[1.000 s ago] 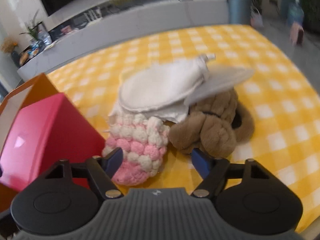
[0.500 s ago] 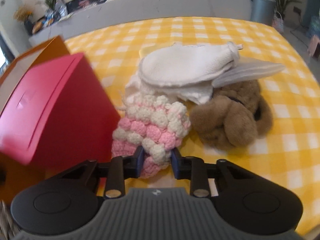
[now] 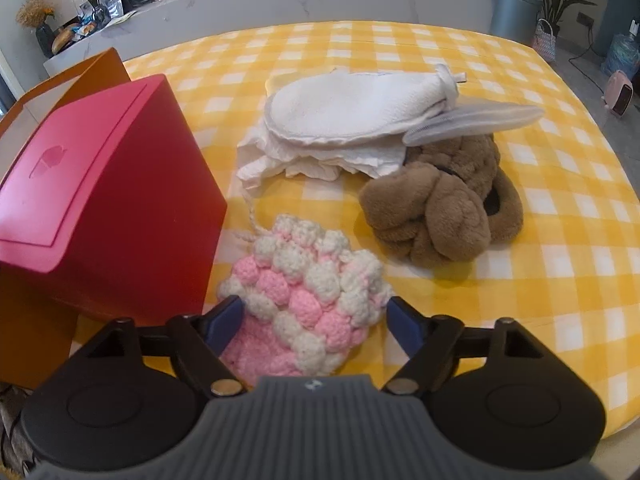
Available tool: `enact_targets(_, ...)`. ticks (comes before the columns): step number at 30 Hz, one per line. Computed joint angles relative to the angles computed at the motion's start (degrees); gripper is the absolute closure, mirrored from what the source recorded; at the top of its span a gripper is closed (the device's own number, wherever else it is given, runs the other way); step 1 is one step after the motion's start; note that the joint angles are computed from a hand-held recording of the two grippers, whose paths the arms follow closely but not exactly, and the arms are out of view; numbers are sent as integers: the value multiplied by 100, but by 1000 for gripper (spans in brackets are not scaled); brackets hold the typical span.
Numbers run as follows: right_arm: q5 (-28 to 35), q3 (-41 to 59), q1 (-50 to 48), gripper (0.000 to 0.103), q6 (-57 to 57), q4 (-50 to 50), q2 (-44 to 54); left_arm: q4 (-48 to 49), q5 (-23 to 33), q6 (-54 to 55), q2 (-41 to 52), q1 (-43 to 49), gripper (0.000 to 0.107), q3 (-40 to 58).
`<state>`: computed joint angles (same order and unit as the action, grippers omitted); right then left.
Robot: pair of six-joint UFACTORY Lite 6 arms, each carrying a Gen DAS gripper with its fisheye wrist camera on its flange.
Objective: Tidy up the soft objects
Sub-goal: 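Move the right gripper back to the table toward the pink knitted pouch, then grasp the pink-and-white knitted pouch with the right gripper and lift it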
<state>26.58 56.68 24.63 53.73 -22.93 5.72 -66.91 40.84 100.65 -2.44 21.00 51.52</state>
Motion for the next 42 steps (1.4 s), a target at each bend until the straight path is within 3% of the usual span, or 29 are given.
enact_targets(1,-108,-42,-6,12,30,36,-26,-7,-14,13,-2,-5,15,-2)
enact_targets(6,-145,152,17,10,129,-73,252,6,-29,-1,15,-20,15,14)
enact_targets(11,-195,40,102,22,256,-299,136,7,-67,-18,23,-36,15,3)
enact_targets(15,-295,-176,131,39,215,-365,-118,-49,-97,63,-62,-5,15,-74)
enact_targets(16,-285,-194,113,60,104,-289,-173,-46,-97,49,-75,12,15,-70)
enact_targets(19,-122,-207,38,80,-86,-178,-352,-29,-86,-54,-155,51,15,-72)
enact_targets(23,-207,-449,-144,81,-577,204,-844,57,-116,-180,-284,-8,15,-94)
enact_targets(28,-406,-839,-350,81,-833,441,-1632,630,-244,-1218,-312,-538,15,160)
enact_targets(33,-44,-1103,-605,81,108,-478,-2471,968,-622,-1684,-518,-1363,15,119)
enact_targets(37,561,-1209,-884,81,928,-1290,-2896,1669,-1083,-2700,-373,-2280,15,220)
enact_targets(40,596,-1407,-1279,81,907,-1252,-3223,2280,-1406,-3402,-87,-2998,15,380)
enact_targets(42,579,-1528,-1533,81,694,-1084,-3406,2585,-1238,-3894,326,-3292,15,728)
